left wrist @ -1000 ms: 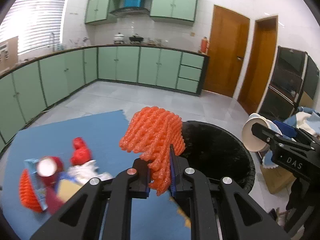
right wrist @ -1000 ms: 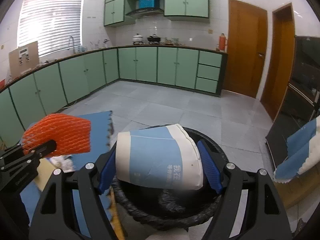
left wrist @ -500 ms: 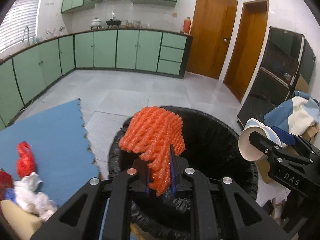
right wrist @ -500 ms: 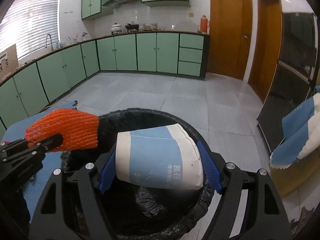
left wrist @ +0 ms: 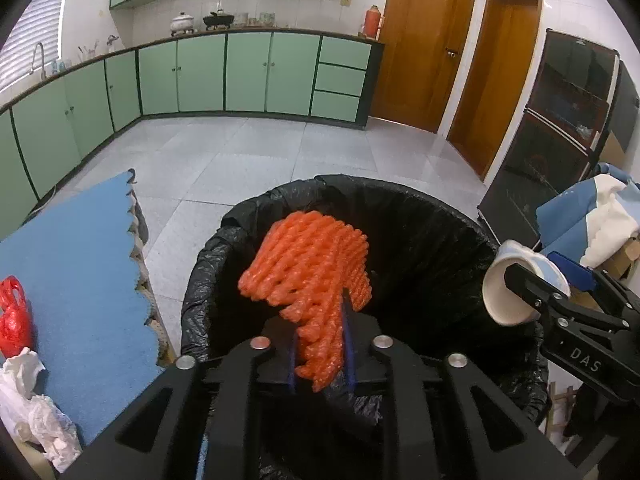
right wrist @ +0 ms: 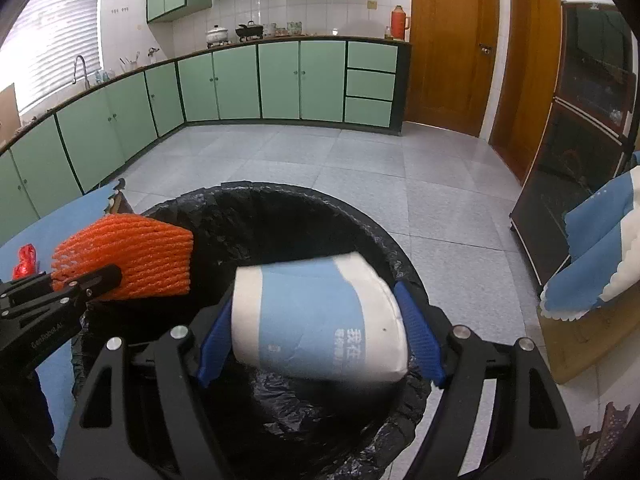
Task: Collect trash
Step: 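Carry the paper cup and orange net over the black trash bin with both grippers, then open both grippers to drop the cup and net into the bin, then move both grippers back toward the remaining items on the mat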
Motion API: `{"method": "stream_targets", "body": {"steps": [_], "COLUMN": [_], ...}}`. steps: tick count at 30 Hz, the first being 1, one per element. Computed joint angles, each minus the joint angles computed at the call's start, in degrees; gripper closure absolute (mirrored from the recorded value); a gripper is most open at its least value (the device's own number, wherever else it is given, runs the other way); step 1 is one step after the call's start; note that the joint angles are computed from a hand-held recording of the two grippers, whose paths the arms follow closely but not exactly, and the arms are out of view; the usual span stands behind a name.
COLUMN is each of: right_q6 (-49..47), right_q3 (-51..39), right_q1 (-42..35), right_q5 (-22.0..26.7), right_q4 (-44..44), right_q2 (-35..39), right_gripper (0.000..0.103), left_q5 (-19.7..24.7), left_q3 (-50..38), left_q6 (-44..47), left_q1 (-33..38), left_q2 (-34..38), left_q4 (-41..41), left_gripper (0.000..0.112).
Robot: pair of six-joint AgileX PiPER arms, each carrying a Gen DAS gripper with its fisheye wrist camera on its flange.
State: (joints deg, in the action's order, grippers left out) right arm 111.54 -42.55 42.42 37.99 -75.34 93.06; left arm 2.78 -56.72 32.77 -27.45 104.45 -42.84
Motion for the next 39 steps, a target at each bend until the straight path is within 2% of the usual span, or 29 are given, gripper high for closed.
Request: {"method": "stream_targets", "body": {"steps": [2, 4, 8, 9, 13, 17, 22, 23, 25, 30, 32, 37, 39], "right_q6": [-0.25, -1.07, -1.7, -1.96, -3.5, -6.65, -9.7, -10.07, -10.39, -9.96, -9.16, -7.98, -9.2], "right_q3": [-0.29, -0.86, -0.82, -0.95, -1.83, -4.21, -8.52, -9.74, -11.94, -18.74, -21.25, -29.4, -32.54], "right_q1": [-0.02, 0.17, 0.33, 0.54, 2.27, 5.17, 9.98, 11.26, 13.35, 19.54, 21.29, 25.36, 26.2], "right_q5": [0.44, 1.03, 1.53, 1.74, 3.57, 6.38, 9.89, 10.71, 11.41, 10.94, 9.81, 7.14, 5.97], "right_q4": [0.4, 1.13, 1.57, 1.83, 3.24, 5.18, 6.88, 7.14, 7.48, 6.57, 6.13, 5.34, 6.35], "right_q2": [0.1, -0.12, -0.98, -1.29, -2.85, -3.77, -4.34, -4.1, -3.55, 1.18, 3.48, 11.91, 14.88], "right_gripper": [0.021, 0.018, 0.014, 0.012, 0.011, 0.011, 0.011, 0.011, 0.011, 0.011, 0.011, 0.011, 0.011], "left_q5": [0.42, 0.59, 0.66, 0.5, -0.04, -0.11, 1.18, 1.81, 3.43, 9.36, 12.97, 21.22, 22.64], "left_q3": [-0.42, -0.39, 1.15, 1.77, 4.83, 8.91, 14.66, 16.14, 18.95, 25.8, 28.46, 32.37, 33.58], "left_q6": [0.42, -0.42, 6.02, 9.73, 13.18, 13.14, 2.39, 2.25, 7.21, 14.6, 24.17, 45.56, 52.75], "left_q1": [0.35, 0.4, 1.04, 1.31, 2.83, 5.5, 11.02, 12.88, 17.24, 33.25, 43.33, 64.99, 70.58], "left_q2": [0.28, 0.14, -1.91, -2.67, -6.78, -12.74, -22.17, -24.72, -29.53, -40.77, -44.19, -45.23, -44.07], "left_q4": [-0.6, 0.22, -6.27, -10.09, -13.73, -12.93, 0.51, 1.23, -2.64, -3.86, -9.09, -19.87, -24.05], "left_gripper": [0.083, 0.075, 0.064, 0.061, 0.052, 0.048, 0.046, 0.045, 0.045, 0.044, 0.044, 0.044, 0.044]}}
